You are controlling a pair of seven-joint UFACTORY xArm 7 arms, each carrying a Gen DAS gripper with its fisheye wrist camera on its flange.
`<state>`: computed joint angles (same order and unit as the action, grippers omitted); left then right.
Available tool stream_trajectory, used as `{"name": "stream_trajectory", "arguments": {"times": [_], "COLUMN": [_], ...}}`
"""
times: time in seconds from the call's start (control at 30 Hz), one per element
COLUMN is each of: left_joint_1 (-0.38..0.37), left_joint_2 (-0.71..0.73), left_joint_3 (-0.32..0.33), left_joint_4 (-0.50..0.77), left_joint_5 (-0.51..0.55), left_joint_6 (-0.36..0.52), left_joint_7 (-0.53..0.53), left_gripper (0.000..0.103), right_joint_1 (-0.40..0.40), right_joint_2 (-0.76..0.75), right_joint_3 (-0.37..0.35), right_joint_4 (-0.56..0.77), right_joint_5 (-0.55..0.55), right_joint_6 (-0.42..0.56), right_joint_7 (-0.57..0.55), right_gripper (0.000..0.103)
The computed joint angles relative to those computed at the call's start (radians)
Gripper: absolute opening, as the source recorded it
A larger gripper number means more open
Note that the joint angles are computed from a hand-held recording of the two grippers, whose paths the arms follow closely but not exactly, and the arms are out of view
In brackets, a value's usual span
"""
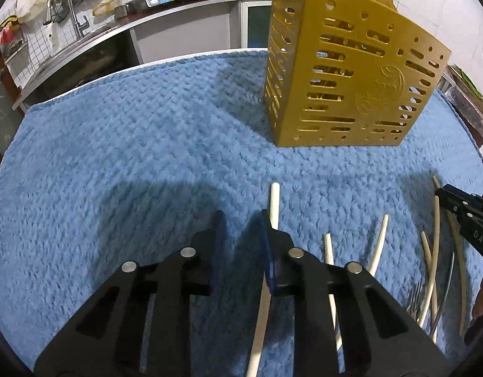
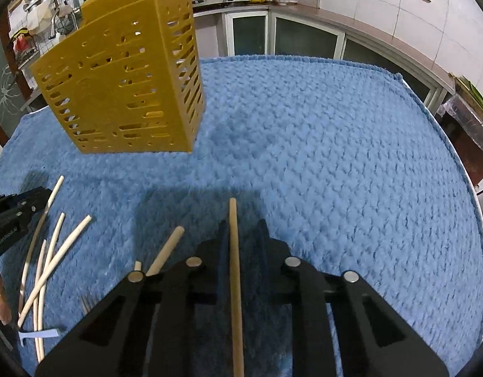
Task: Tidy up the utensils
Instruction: 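Close the left gripper on a wooden chopstick while the right gripper grasps another chopstick, then lift the held chopsticks off the towel with both grippers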
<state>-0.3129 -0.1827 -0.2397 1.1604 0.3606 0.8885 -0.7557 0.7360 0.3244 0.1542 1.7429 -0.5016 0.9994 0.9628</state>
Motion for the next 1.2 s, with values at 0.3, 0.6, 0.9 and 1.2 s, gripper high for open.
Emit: {"name": "stream_trajectory", "arguments": {"times": [0.3, 0.6, 0.9, 1.2], "left_joint_1": [-0.006, -0.002, 0.007, 0.008], "left_joint_2": [0.049, 0.031, 0.001, 0.001], "left_joint_3": [0.012, 0.034, 0.02, 0.022], "left_joint_4": [0.056, 0.046, 0.042, 0.036], "left_joint_5": [0.002, -0.06, -0.083, -0.126], "left_joint_6": [0.033, 0.003, -0.014, -0.024], "left_joint_7": [0.019, 0.052, 0.069, 0.108], "left_gripper": [0.007, 0.001, 0.0, 0.023], "right_joint_1": [-0.003, -0.02, -0.037, -0.041], "right_joint_2": [0.075, 0.039, -0.003, 0.003], "right_joint_3": [-0.013, -0.015, 0.001, 0.004], "right_joint_4": [0.126, 0.077, 0.017, 0.015], "right_joint_5": [0.066, 0.117, 0.112, 0.125], "right_joint_6": [0.057, 0.012, -0.041, -0.039], "right_joint_7": [-0.054, -0.063, -0.037, -0.032], "right_gripper": [0.01, 0.005, 0.005, 0.005]}}
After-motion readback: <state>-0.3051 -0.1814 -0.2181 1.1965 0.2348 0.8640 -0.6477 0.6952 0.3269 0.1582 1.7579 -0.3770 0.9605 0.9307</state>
